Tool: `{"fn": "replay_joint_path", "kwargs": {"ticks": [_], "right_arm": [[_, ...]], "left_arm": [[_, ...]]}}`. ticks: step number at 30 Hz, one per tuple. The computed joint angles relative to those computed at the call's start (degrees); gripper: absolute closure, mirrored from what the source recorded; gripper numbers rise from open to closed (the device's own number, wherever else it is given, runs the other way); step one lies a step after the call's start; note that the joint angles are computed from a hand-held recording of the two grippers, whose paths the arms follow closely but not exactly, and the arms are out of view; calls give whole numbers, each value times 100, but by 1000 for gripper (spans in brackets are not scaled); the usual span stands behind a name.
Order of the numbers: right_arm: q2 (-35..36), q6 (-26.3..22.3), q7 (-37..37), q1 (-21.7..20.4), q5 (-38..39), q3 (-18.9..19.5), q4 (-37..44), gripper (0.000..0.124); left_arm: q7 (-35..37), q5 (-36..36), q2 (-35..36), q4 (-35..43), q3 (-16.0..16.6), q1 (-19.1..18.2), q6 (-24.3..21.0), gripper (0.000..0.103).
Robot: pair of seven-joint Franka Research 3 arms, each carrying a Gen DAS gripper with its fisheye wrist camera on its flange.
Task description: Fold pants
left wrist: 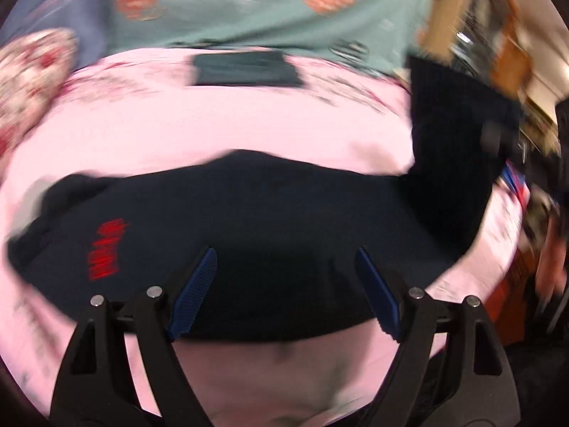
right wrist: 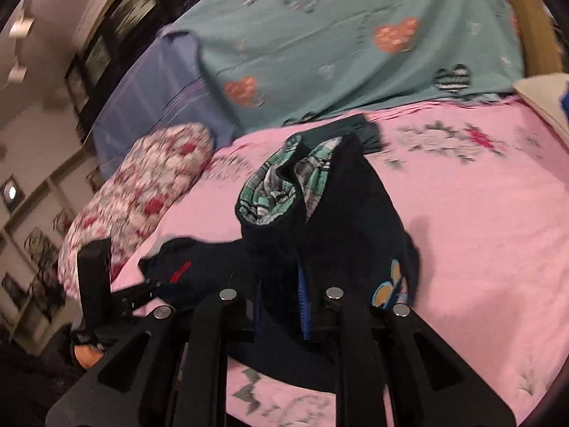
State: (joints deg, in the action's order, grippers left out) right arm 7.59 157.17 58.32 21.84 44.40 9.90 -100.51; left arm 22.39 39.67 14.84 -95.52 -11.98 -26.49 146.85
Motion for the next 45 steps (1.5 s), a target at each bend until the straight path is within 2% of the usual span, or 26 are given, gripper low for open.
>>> {"fn": "replay_joint_path", "kwargs": {"ticks": [2,4,5,6,7,9,13,15,16,17,19,22,26,27,28,30,33,36,38,42,43,44,45], "right_arm": [[518,-326,378,325,-927,34,403,107],[1123,-778,942,723,-2106,-113,855,106],[1310,-853,1170,793,-2542,-101,934,104],[1324,-610,1067,871,-2577,-123,815,97],[1256,-393,912,848,-2598,-40,682,86],[1131,-496,480,607,-2216,225,633,73],[636,2,-213,416,-1496,429,71,73],[504,207,-116,472,-1484,316,-64,73],[504,253,71,519,-1581,232,-52,78],[535,214,262,540,-1653,164,3,80],[712,-163,452,488,-1640,143,304,86],[960,-704,265,358,-1376,267,710,86],[1399,-1475,805,574,-1884,81,1356,89],[1452,-1518,973,619,-1999,32,1413,97],[1500,-1548,1044,585,-1960,42,1466,109],[1461,-1426,976,426,-1608,162,1380,112],[1258,-1243,249,71,-599,509,1214,113],[1077,-1290,-422,71,-174,607,1210,113],[1135,-1474,-370,211,-360,483,1327,113],[1689,-2221,434,495,-1217,184,1862,111],[1728,-2245,428,542,-1383,163,1853,110],[1618,-2036,303,565,-1442,179,1662,110],[1480,-1832,197,601,-1540,180,1474,105]], "left_arm": [[-629,234,-426,-519,124,-10,-189,21],[-989,279,-691,-876,80,103,-356,21],[-1077,243,-789,-1010,36,175,-392,21],[-1165,193,-877,-1148,-7,246,-369,21],[-1198,177,-929,-1237,-51,306,-295,21],[-1125,230,-879,-1179,-139,358,-274,20],[-762,323,-676,-943,-201,359,49,20],[-468,395,-404,-596,-230,262,-79,19],[-259,365,-249,-409,-238,202,-245,19],[-70,298,-127,-268,-239,148,-394,19],[388,-2,152,25,-250,60,-829,18],[262,24,89,-128,-119,-17,-660,17],[156,84,-13,-272,-63,-48,-585,17],[124,117,-53,-326,-62,-58,-581,17],[74,135,-95,-386,-59,-49,-531,17],[-19,153,-171,-515,-56,-4,-364,17],[-177,195,-250,-632,-60,38,-198,17],[-394,267,-400,-784,-59,68,-109,17],[-545,351,-531,-896,-73,85,-191,17],[-775,314,-845,-1247,-143,210,-317,17],[-814,293,-899,-1313,-163,246,-344,17],[-851,258,-957,-1387,-183,282,-380,17],[-883,239,-1033,-1488,-199,320,-379,17]]}}
